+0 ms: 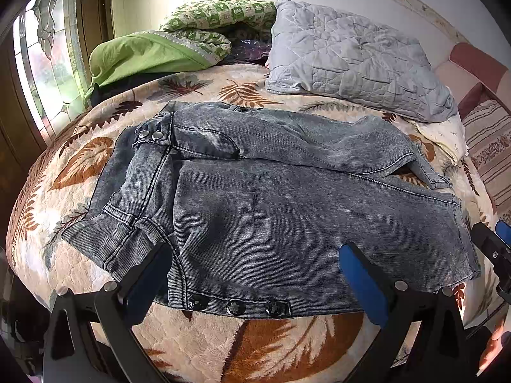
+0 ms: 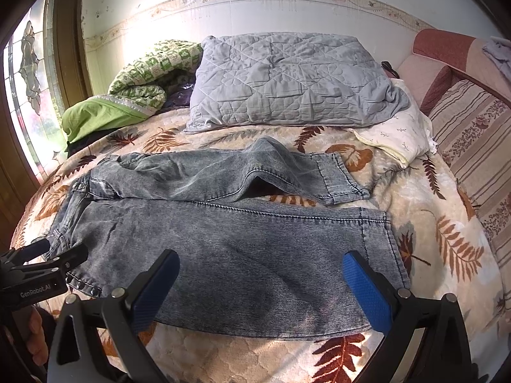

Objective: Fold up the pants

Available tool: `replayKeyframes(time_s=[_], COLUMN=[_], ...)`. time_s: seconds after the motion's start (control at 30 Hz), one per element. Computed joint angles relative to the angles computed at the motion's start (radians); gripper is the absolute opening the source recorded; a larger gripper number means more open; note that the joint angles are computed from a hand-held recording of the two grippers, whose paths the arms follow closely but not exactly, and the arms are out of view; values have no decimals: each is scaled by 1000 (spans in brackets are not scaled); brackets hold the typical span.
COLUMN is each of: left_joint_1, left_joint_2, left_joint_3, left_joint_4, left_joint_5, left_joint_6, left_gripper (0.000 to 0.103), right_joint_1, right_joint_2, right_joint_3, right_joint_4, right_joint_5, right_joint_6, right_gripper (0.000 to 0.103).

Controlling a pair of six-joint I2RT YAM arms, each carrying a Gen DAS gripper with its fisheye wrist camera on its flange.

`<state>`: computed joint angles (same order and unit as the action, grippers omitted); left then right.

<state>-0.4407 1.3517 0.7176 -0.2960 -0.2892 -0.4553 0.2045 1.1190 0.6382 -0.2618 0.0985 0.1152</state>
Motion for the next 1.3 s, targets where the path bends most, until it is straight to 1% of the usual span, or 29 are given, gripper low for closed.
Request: replayKeyframes(time_s=[0.1, 0.17, 0.27, 0.33, 0.4, 0.43, 0.5, 0.57, 0.7, 0.73, 0.87, 0.93, 1.0, 1.03, 1.07, 1.1, 1.13, 1.17, 1.2, 1.23, 1.27, 1.3], left_joint_1=[0, 14, 91, 179, 273, 313, 376, 422, 504, 511, 488, 486, 480, 480, 485, 491, 504, 522, 558, 589, 632, 668], left_joint_2=[-1, -8, -33, -43, -36, -28, -12, -13, 32, 40, 37, 83, 87, 89, 91, 93, 83, 67, 40, 41, 45, 46], left_joint_3=[-3, -10, -42, -70, -98, -108, -124, -148, -165, -167, -177, -162, -176, -173, -165, -154, -154, -161, -180, -171, -173, -177], left_joint_4=[1, 3, 17, 22, 26, 27, 29, 55, 112, 124, 184, 207, 229, 223, 210, 196, 188, 191, 192, 172, 178, 182], left_joint_5=[0, 18, 101, 165, 224, 241, 265, 279, 335, 333, 270, 277, 261, 259, 265, 270, 279, 289, 316, 334, 386, 428], left_joint_6=[0, 0, -8, -45, -82, -94, -103, -110, -137, -136, -103, -92, -84, -83, -84, -89, -95, -107, -109, -123, -132, -134], left_gripper=[103, 103, 103, 103, 103, 103, 103, 103, 103, 103, 103, 103, 103, 102, 101, 97, 85, 76, 49, 32, 29, 19], right_joint_1=[-4, -4, -33, -90, -184, -239, -348, -482, -713, -750, -862, -887, -910, -913, -904, -904, -904, -911, -910, -914, -915, -911], right_joint_2=[1, 2, 17, 32, 57, 78, 134, 219, 347, 362, 421, 473, 506, 511, 511, 513, 522, 530, 533, 539, 542, 543], right_joint_3=[2, 0, -1, -13, -48, -72, -105, -107, -91, -79, -32, 4, 28, 37, 43, 46, 53, 61, 66, 69, 72, 78], right_joint_4=[-2, 0, -9, -29, -35, -29, -30, -45, -26, -30, -19, -2, 11, 24, 37, 41, 38, 29, 27, 25, 17, 10], right_joint_5=[-4, -6, -53, -143, -298, -380, -500, -630, -838, -864, -919, -926, -950, -940, -911, -893, -881, -874, -863, -858, -851, -845], right_joint_6=[0, 3, 13, 38, 64, 70, 80, 77, 87, 99, 158, 170, 214, 218, 228, 232, 237, 218, 204, 189, 178, 168], right_gripper=[103, 103, 103, 103, 103, 103, 103, 103, 103, 103, 102, 101, 95, 93, 85, 74, 70, 61, 54, 51, 43, 41])
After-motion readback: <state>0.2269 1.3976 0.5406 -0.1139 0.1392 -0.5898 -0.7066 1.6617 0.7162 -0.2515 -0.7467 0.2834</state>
